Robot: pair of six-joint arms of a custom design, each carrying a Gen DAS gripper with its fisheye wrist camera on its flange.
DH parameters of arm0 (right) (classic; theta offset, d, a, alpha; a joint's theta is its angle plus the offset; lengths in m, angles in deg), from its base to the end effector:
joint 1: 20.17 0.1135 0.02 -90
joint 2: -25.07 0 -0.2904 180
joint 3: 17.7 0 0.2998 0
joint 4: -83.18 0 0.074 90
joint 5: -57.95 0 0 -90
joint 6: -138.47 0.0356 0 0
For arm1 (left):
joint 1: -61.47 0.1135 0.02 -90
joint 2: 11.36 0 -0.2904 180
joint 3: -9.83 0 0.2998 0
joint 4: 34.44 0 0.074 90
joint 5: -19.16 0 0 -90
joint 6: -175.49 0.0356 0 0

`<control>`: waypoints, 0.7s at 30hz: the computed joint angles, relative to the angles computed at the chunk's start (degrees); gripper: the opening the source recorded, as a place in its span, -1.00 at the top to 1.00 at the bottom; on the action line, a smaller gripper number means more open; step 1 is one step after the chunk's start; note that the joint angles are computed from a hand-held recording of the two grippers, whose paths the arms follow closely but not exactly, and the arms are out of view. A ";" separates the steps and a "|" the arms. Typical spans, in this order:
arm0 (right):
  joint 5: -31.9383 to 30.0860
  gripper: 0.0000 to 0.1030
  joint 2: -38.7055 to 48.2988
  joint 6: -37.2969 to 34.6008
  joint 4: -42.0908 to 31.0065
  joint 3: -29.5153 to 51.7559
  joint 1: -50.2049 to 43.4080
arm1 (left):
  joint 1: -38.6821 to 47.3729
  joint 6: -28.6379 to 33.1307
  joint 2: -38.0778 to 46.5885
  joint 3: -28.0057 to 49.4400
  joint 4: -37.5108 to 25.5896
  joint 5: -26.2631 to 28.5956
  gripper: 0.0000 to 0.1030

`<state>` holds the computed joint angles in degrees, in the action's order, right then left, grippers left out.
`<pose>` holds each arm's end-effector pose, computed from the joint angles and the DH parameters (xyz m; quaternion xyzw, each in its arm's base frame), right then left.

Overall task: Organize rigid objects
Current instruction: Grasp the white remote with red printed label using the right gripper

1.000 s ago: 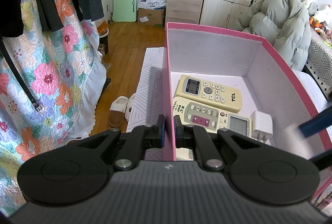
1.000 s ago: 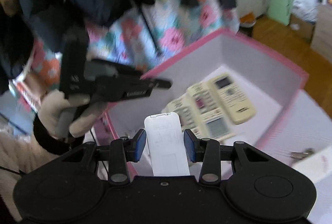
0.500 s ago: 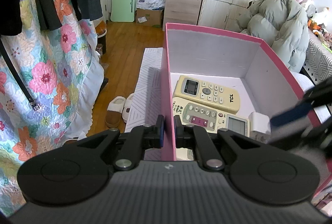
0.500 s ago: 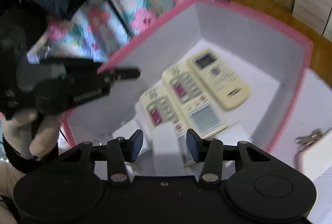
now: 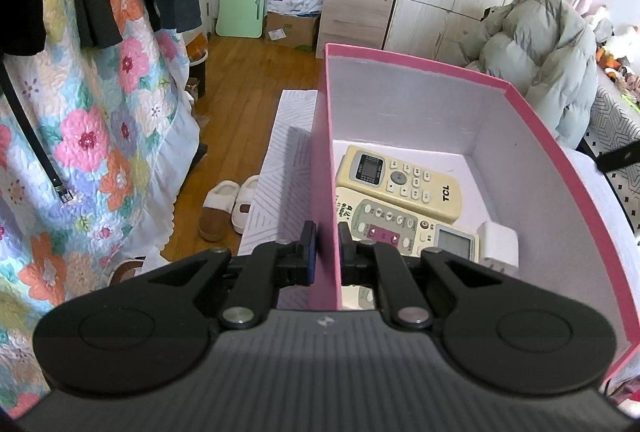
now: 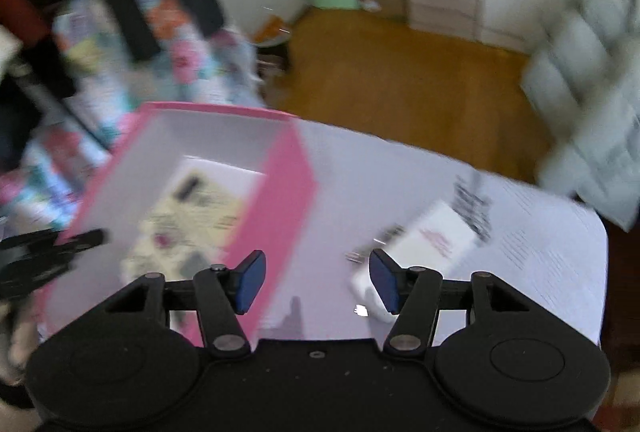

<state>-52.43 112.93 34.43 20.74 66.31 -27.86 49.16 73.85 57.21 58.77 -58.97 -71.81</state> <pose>0.3500 -0.0347 0.2853 -0.0896 0.9597 0.1319 0.2312 0.2687 -0.0580 0.2068 0.0021 0.9210 -0.0732 0.3826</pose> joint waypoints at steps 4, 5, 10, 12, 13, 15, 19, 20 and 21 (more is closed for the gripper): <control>1.87 -0.21 6.63 3.24 2.46 1.08 -2.49 | -0.18 -0.02 -0.04 -0.05 -0.01 -0.28 0.84; 2.29 -0.22 8.41 4.57 3.08 1.72 -3.02 | -0.18 -0.02 -0.04 -0.05 -0.01 -0.28 0.84; 1.85 -0.23 15.09 5.19 3.24 5.70 -3.99 | -0.28 0.11 0.04 0.20 -0.15 -0.45 0.84; 2.35 -0.23 17.41 6.42 2.86 7.37 -3.52 | -0.37 0.20 0.05 0.31 -0.22 -0.49 0.84; 2.64 -0.27 18.49 7.14 2.68 8.13 -3.35 | -0.43 0.26 0.01 0.39 -0.32 -0.55 0.84; 2.75 -0.35 18.92 8.76 3.21 8.16 -3.32 | -0.46 0.23 0.00 0.47 -0.40 -0.53 0.84; 5.69 -0.39 19.73 9.68 5.45 8.77 -1.71 | -0.51 0.27 0.02 0.50 -0.41 -0.60 0.84; 6.28 -0.40 20.19 9.72 5.44 9.11 -1.44 | -0.48 0.28 0.03 0.50 -0.41 -0.62 0.84; 6.61 -0.40 20.54 9.87 5.13 9.37 -1.09 | -0.43 0.18 0.02 0.49 -0.42 -0.54 0.84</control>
